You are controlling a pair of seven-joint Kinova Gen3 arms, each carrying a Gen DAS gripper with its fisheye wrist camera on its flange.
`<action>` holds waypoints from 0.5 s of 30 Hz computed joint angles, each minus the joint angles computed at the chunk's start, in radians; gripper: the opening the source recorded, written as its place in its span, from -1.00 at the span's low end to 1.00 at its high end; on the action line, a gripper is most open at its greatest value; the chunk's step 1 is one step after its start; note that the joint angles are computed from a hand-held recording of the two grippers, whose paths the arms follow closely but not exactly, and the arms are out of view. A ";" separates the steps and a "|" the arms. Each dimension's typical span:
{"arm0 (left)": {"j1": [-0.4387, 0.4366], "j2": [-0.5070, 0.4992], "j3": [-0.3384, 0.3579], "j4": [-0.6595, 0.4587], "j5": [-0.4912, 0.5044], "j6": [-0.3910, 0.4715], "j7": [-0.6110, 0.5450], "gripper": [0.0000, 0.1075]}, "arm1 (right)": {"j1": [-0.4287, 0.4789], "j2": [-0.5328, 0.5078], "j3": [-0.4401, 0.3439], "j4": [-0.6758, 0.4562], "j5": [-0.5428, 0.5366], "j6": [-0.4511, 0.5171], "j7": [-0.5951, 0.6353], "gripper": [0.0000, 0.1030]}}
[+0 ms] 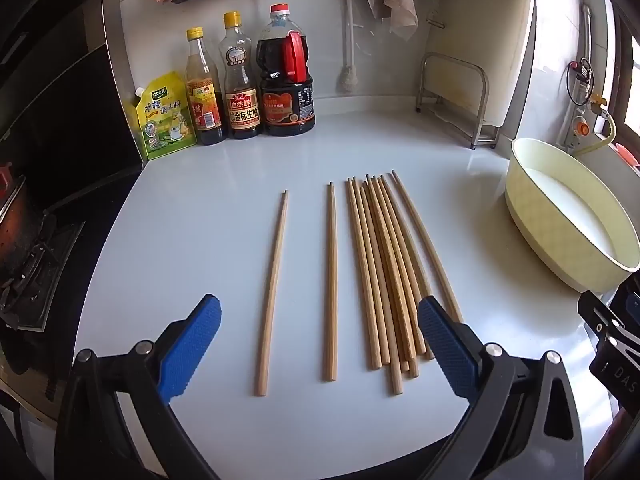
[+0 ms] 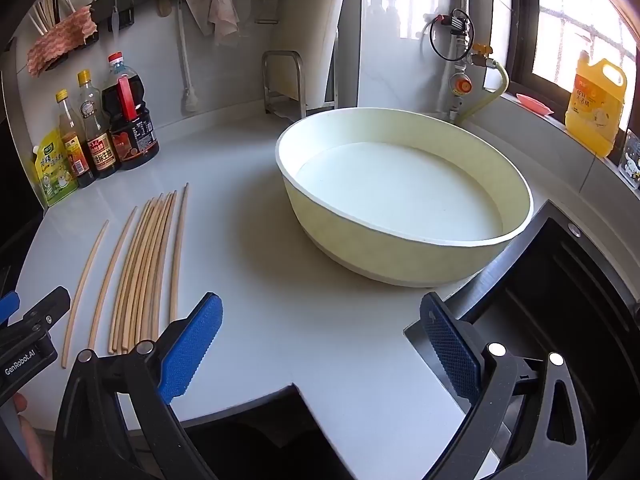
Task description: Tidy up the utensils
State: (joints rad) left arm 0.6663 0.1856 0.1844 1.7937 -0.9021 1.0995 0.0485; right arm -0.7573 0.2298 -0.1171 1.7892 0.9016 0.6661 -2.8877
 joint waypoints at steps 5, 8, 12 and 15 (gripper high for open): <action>-0.004 -0.001 -0.001 0.001 0.002 -0.004 -0.003 0.80 | -0.004 0.001 -0.001 0.002 0.009 0.003 -0.011 0.84; -0.001 -0.001 0.000 0.004 -0.003 -0.003 0.004 0.80 | -0.004 0.001 -0.001 0.001 0.009 0.004 -0.012 0.84; -0.004 -0.003 -0.001 0.007 -0.003 -0.008 0.002 0.80 | -0.002 0.000 -0.002 0.002 0.009 0.003 -0.011 0.84; -0.010 -0.003 -0.003 0.011 -0.004 -0.015 -0.001 0.80 | -0.003 0.000 -0.002 0.002 0.010 0.004 -0.012 0.84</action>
State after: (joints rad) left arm 0.6567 0.1822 0.1819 1.8045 -0.9057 1.0841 0.0477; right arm -0.7608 0.2302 -0.1192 1.7909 0.9113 0.6706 -2.9002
